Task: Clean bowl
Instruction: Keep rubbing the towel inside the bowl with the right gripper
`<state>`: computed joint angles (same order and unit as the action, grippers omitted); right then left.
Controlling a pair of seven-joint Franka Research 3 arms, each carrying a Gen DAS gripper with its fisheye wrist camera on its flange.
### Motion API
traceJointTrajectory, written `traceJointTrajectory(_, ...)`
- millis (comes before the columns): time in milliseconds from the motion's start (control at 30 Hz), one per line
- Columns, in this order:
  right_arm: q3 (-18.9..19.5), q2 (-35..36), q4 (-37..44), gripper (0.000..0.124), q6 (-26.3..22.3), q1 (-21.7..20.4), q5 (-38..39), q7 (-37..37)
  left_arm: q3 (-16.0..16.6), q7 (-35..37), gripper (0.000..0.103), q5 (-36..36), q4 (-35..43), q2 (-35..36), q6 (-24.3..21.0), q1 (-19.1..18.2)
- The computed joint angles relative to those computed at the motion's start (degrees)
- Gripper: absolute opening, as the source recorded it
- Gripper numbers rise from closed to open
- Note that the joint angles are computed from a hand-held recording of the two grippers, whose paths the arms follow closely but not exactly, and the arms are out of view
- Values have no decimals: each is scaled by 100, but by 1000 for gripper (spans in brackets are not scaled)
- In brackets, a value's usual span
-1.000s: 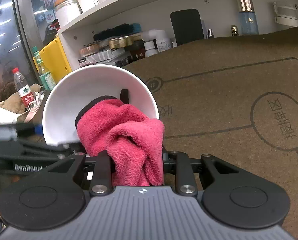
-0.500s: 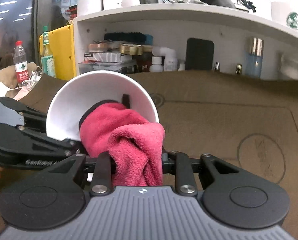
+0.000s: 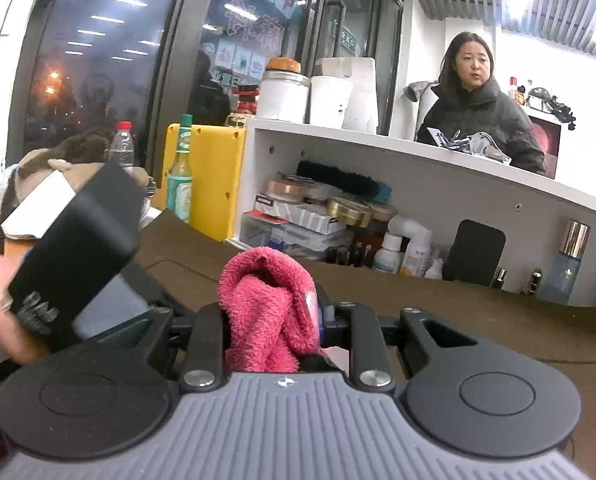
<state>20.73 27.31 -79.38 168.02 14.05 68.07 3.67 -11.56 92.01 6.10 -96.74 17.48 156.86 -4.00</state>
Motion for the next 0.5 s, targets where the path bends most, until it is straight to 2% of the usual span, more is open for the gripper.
traceJointTrajectory(67,12,-98,-194,25,-58,-158,258,101,-7,18,29,-17,-15,-3,20,14)
traceJointTrajectory(133,-164,-107,-308,25,-46,-123,218,501,-22,41,29,-60,-6,2,12,35)
traceJointTrajectory(267,-834,145,-332,24,-90,256,-1013,2341,-8,52,30,-38,120,65,-93,19)
traceJointTrajectory(367,-994,278,-207,25,-205,347,-1607,3090,240,-376,39,489,179,86,-28,-230)
traceJointTrajectory(400,-1105,346,-132,25,-247,424,-1866,3409,357,-625,50,755,152,70,70,-341)
traceJointTrajectory(433,-1182,397,-78,25,-281,476,-2079,3672,529,-1047,67,1089,115,40,161,-491)
traceJointTrajectory(467,-1197,416,-74,25,-288,483,-2218,3840,666,-1502,77,1366,40,-6,275,-602)
traceJointTrajectory(500,-1193,421,-78,25,-300,472,-2335,3981,804,-1996,91,1667,-35,-53,382,-712)
